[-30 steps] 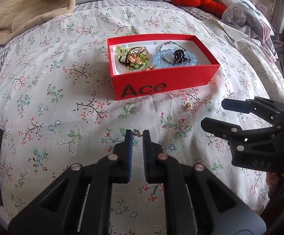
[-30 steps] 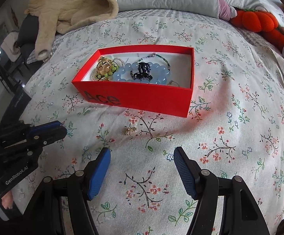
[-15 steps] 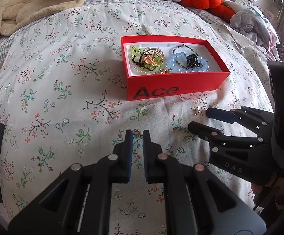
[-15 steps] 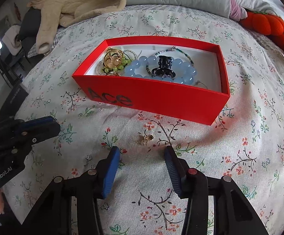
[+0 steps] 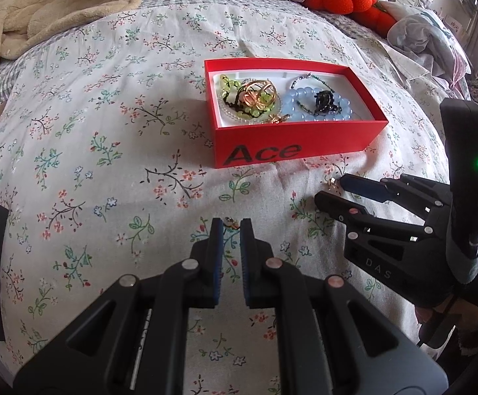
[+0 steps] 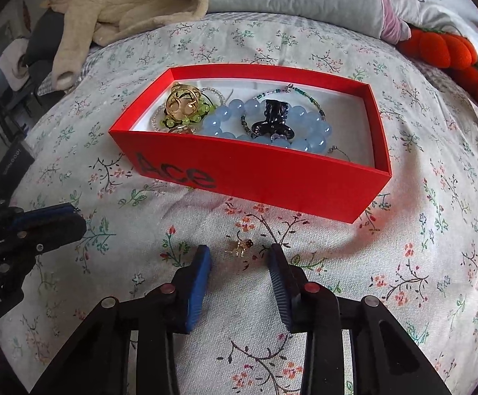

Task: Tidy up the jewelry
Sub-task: 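Close the right gripper on the gold stud earring while the left holds its earring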

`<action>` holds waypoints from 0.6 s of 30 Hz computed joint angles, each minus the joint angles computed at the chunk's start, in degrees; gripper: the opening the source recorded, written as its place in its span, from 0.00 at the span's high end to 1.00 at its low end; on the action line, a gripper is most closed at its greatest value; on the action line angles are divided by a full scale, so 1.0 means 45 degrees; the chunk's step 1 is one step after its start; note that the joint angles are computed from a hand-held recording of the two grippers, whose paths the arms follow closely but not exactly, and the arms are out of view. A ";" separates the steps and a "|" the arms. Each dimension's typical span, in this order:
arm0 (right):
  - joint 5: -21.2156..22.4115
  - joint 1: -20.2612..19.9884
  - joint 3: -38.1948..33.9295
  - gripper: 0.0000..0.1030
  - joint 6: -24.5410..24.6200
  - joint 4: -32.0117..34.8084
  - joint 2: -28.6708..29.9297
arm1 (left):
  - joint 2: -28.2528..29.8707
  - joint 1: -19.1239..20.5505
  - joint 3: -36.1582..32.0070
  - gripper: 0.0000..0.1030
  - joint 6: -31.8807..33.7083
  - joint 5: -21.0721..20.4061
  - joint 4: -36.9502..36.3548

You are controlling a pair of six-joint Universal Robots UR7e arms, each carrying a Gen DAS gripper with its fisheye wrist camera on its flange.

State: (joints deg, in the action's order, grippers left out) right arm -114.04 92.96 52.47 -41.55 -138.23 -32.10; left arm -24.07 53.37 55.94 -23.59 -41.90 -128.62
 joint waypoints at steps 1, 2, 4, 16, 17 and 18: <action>0.0003 -0.0002 0.0004 0.69 0.0003 -0.0029 -0.0004 | -0.0004 -0.0002 0.0011 0.89 -0.0001 0.0007 -0.0015; 0.0035 -0.0009 0.0005 0.73 0.0018 -0.0018 -0.0017 | -0.0003 -0.0006 0.0013 0.89 -0.0011 0.0011 -0.0023; 0.0092 -0.0013 -0.0010 0.81 0.0046 0.0082 -0.0044 | 0.0000 -0.0009 0.0002 0.89 -0.0033 0.0012 -0.0020; 0.0554 -0.0083 0.0006 0.89 0.0320 0.0707 -0.0387 | -0.0050 -0.0013 0.0019 0.89 -0.0227 0.0069 -0.0113; 0.0598 -0.0092 0.0054 0.89 0.0308 0.0703 -0.0450 | -0.0054 -0.0016 0.0018 0.89 -0.0214 0.0063 -0.0137; 0.0648 -0.0107 0.0092 0.89 0.0323 0.0733 -0.0511 | -0.0051 -0.0022 0.0013 0.89 -0.0195 0.0071 -0.0162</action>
State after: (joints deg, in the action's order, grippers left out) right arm -111.12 92.48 52.89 -40.10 -134.93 -34.40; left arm -24.30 53.27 56.00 -24.46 -41.58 -129.35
